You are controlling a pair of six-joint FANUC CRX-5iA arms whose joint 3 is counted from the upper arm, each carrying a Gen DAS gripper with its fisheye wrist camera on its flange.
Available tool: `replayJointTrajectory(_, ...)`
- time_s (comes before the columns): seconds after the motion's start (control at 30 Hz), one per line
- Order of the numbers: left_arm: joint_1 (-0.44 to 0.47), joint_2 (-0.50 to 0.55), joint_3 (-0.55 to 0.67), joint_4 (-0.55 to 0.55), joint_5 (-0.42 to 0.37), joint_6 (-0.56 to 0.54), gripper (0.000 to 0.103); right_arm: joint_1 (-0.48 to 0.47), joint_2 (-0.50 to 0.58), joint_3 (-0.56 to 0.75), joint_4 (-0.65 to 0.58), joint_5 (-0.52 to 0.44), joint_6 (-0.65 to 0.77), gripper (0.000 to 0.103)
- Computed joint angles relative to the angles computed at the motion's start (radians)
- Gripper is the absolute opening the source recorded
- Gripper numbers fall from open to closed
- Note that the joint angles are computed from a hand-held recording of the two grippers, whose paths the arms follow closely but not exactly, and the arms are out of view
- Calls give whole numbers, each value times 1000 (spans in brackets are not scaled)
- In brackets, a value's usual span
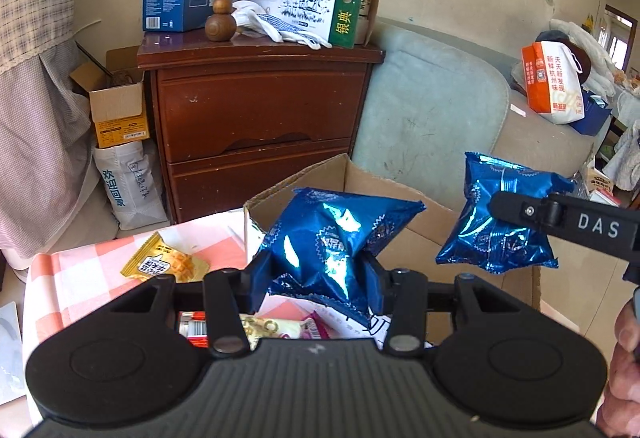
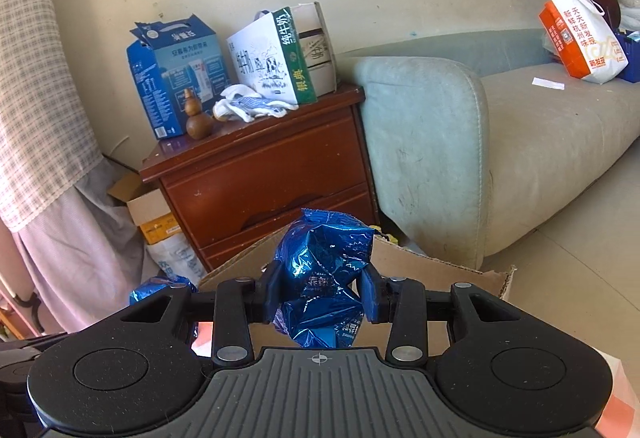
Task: Organize snacks
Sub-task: 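Open both tools to drop the blue foil packs into the box, then grasp the croissant pack with the right tool while the left tool grasps the Ameri wafer pack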
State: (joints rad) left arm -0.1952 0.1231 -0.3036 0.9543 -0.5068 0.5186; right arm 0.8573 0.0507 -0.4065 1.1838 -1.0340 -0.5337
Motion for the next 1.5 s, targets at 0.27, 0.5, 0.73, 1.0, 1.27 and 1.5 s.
replayJointTrajectory(0.27, -57, 58, 34, 34, -48, 5, 46, -7, -11, -11, -67, -53, -13, 40)
replayJointTrajectory(0.5, -77, 54, 16, 31, -39, 36, 77, 3, -3, -1, -98, -95, 23, 56)
replayJointTrajectory(0.73, -20, 32, 44, -111, -57, 194, 81, 3, -11, -7, -78, -60, 52, 60)
replayJointTrajectory(1.0, 64, -5, 69, -270, -89, 328, 87, -5, -25, -16, -67, 53, 69, 66)
replayJointTrajectory(1.27, 156, -39, 61, -342, -132, 390, 89, -10, -31, -11, -99, 188, 109, 66)
replayJointTrajectory(1.5, 210, -41, 71, -403, -138, 424, 90, -9, -17, 14, -169, 314, 190, 66)
